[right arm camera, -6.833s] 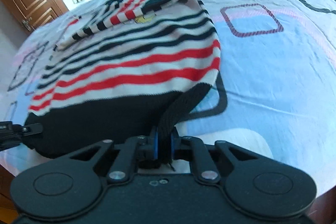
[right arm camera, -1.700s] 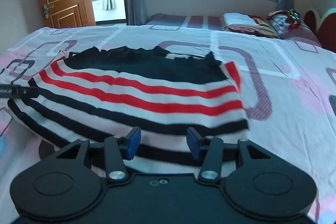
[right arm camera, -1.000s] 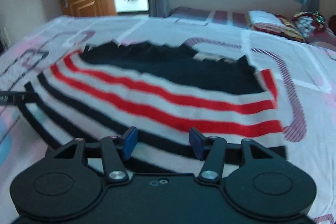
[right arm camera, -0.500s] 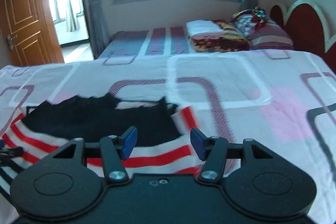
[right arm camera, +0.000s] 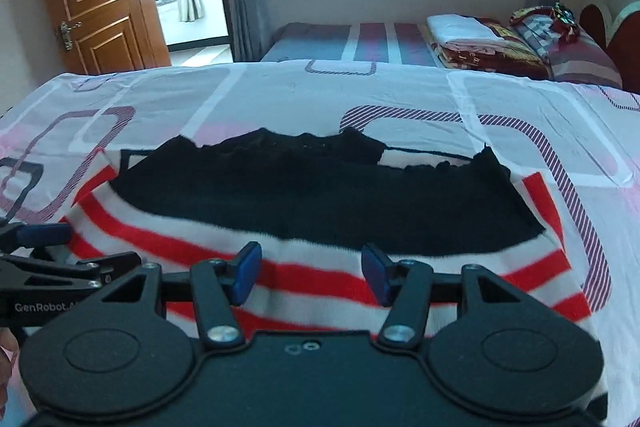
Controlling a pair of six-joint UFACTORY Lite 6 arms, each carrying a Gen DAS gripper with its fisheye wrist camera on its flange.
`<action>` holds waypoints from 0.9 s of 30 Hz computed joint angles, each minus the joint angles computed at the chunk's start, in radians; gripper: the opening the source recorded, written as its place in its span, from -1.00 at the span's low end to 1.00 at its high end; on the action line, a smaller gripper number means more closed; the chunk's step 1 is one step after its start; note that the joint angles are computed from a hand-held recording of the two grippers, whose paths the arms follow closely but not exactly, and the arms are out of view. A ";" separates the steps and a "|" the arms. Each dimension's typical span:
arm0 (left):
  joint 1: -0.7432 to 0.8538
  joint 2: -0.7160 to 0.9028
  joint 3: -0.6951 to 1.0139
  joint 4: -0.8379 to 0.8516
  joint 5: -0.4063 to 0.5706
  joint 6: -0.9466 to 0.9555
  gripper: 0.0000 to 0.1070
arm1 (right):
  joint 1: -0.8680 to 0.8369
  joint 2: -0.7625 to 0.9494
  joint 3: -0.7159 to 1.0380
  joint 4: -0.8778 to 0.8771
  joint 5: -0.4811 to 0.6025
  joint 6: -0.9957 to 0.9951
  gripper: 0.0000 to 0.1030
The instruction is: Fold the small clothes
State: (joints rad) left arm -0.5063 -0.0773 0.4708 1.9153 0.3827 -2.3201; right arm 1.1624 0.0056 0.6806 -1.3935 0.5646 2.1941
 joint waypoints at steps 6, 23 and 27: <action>0.037 -0.003 -0.055 0.154 -0.020 -0.141 0.73 | -0.026 0.107 -0.005 -0.094 -0.012 0.065 0.17; -0.296 -0.451 -0.277 -0.713 0.159 0.469 0.74 | 0.233 -0.064 -0.105 0.102 0.123 0.081 0.14; -0.369 -0.607 -0.317 -0.931 0.221 0.583 0.74 | 0.259 -0.044 -0.100 0.133 0.128 0.064 0.14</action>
